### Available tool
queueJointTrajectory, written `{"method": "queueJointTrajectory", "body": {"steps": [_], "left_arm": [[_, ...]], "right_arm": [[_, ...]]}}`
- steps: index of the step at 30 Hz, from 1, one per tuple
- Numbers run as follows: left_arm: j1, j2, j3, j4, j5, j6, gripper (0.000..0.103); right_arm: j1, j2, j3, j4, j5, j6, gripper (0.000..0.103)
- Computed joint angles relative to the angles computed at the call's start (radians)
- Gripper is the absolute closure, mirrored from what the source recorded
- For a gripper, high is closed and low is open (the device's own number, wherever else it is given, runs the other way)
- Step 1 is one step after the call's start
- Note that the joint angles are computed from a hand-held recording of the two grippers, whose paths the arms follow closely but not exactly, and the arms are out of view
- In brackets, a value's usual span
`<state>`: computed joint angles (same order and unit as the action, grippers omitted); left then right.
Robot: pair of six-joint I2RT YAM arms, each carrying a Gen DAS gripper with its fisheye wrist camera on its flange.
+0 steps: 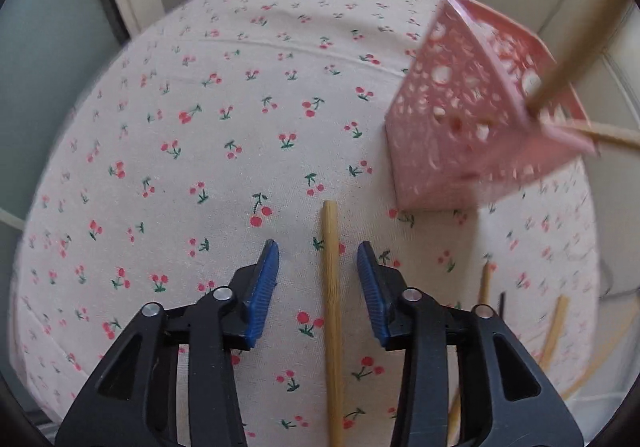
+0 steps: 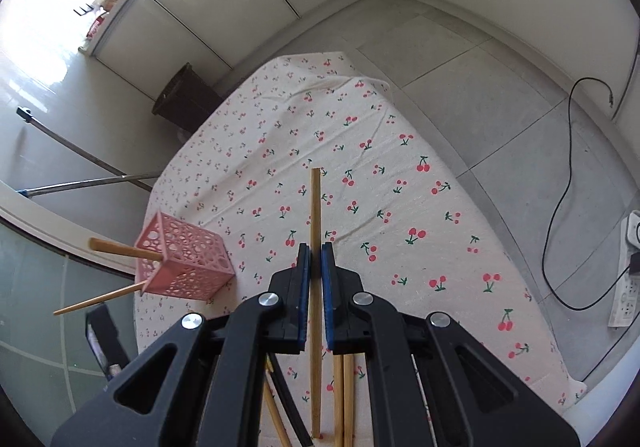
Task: Organize utensils
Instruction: 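Lift both held chopsticks up over the pink basket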
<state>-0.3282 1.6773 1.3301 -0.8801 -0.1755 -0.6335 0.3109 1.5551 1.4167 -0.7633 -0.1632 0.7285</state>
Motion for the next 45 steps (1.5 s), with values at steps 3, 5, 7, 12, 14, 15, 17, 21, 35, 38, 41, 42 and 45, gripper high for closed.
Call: {"method": "queueJointTrajectory", "body": {"steps": [3,5,7,12,14,15,17,21,35,38,41,42,45], "left_arm": [[0.009,-0.033,-0.044,0.026,-0.001,0.003,0.087],[0.043,-0.069,-0.085,0.05,0.043,0.01,0.095],[0.081,-0.092,-0.105,0.065,0.103,0.026,0.096],[0.174,-0.177,-0.176,0.089,0.3,0.024,0.097],[0.185,-0.233,-0.192,0.077,0.321,0.032,0.097],[0.18,-0.257,-0.191,0.068,0.314,0.037,0.097],[0.155,-0.329,-0.189,0.046,0.29,0.046,0.097],[0.076,-0.503,-0.187,-0.006,0.211,0.045,0.097],[-0.129,-0.566,0.129,-0.129,0.005,0.03,0.097],[-0.117,-0.47,0.317,-0.142,-0.022,0.059,0.097],[-0.105,-0.375,0.469,-0.153,-0.058,0.077,0.097],[-0.098,-0.33,0.53,-0.15,-0.078,0.082,0.097],[-0.097,-0.253,0.614,-0.123,-0.149,0.093,0.097]], "right_arm": [[0.0,-0.037,-0.001,-0.012,-0.001,-0.012,0.097],[0.004,-0.055,-0.004,-0.014,-0.002,-0.012,0.097],[0.011,-0.075,-0.004,-0.02,0.0,-0.014,0.097],[0.022,-0.123,-0.01,-0.03,-0.002,-0.014,0.097],[0.025,-0.146,-0.009,-0.034,-0.003,-0.013,0.097],[0.025,-0.157,-0.008,-0.035,-0.006,-0.014,0.097],[0.026,-0.183,-0.003,-0.039,-0.015,-0.013,0.097],[0.021,-0.229,0.019,-0.049,-0.026,-0.015,0.097],[-0.016,-0.278,0.128,-0.066,-0.06,0.01,0.097],[-0.023,-0.267,0.139,-0.064,-0.069,0.016,0.097],[-0.022,-0.246,0.163,-0.081,-0.06,0.015,0.097],[-0.019,-0.242,0.169,-0.084,-0.055,0.012,0.097],[-0.014,-0.222,0.197,-0.095,-0.059,-0.001,0.097]]}}
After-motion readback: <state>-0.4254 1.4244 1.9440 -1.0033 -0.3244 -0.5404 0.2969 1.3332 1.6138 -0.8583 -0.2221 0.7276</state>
